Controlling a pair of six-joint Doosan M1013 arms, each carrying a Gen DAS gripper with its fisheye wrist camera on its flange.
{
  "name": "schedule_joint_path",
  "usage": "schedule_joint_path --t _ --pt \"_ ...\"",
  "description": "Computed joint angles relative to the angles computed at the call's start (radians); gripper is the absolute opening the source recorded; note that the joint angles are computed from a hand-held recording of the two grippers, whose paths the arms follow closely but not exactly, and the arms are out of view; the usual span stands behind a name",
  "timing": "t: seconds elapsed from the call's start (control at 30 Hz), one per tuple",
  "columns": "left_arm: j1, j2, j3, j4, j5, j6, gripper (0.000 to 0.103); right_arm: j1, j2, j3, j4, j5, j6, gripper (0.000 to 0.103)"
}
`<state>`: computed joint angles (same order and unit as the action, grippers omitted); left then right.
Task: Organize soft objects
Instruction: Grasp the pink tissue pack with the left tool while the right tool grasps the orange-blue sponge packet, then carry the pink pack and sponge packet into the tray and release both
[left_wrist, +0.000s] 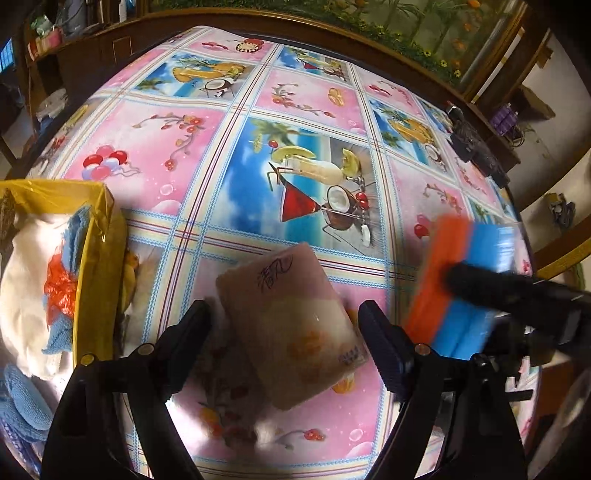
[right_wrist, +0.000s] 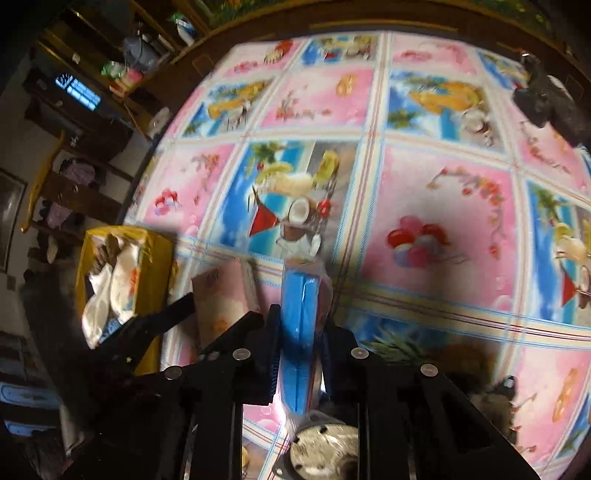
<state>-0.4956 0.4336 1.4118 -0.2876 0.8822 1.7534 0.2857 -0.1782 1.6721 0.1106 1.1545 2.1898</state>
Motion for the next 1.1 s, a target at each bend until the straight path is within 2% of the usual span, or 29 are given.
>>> schedule_joint_path --t 0.13,0.17,0.2,0.27,0.3,0.4,0.53,0.63,0.87,1.1 --pt "-0.047 -0.006 0.018 0.178 -0.052 -0.039 0.087 0.028 -0.06 0.017 -0.101 -0.027 0.069 0.018" --pt "-0.056 -0.012 0.032 0.202 -0.082 -0.025 0.087 0.031 -0.076 0.025 -0.102 -0.039 0.077 0.018" --pt "-0.052 -0.01 0.032 0.174 -0.08 -0.001 0.086 0.038 -0.089 0.031 -0.11 -0.046 0.088 0.018" --pt "-0.047 -0.015 0.036 0.162 -0.093 0.008 0.071 0.055 -0.115 0.039 -0.132 -0.044 0.102 0.018" --pt "-0.037 -0.018 0.037 0.121 -0.091 0.036 0.061 0.063 -0.126 0.043 -0.14 -0.045 0.111 0.018" --pt "-0.008 -0.022 0.03 -0.003 -0.038 0.073 0.06 0.093 -0.153 0.051 -0.169 -0.043 0.143 0.018" --pt "0.014 -0.068 0.075 -0.103 -0.062 0.141 0.06 0.11 -0.192 0.061 -0.164 -0.05 0.159 0.018" --pt "0.035 -0.107 0.108 -0.196 -0.065 0.203 0.06 0.147 -0.212 0.06 -0.191 -0.048 0.195 0.018" --pt "0.087 -0.207 0.201 -0.382 -0.069 0.35 0.06 0.256 -0.226 0.049 -0.246 -0.034 0.27 0.018" --pt "0.14 -0.276 0.288 -0.488 -0.041 0.422 0.06 0.385 -0.228 0.038 -0.312 -0.02 0.357 0.018"
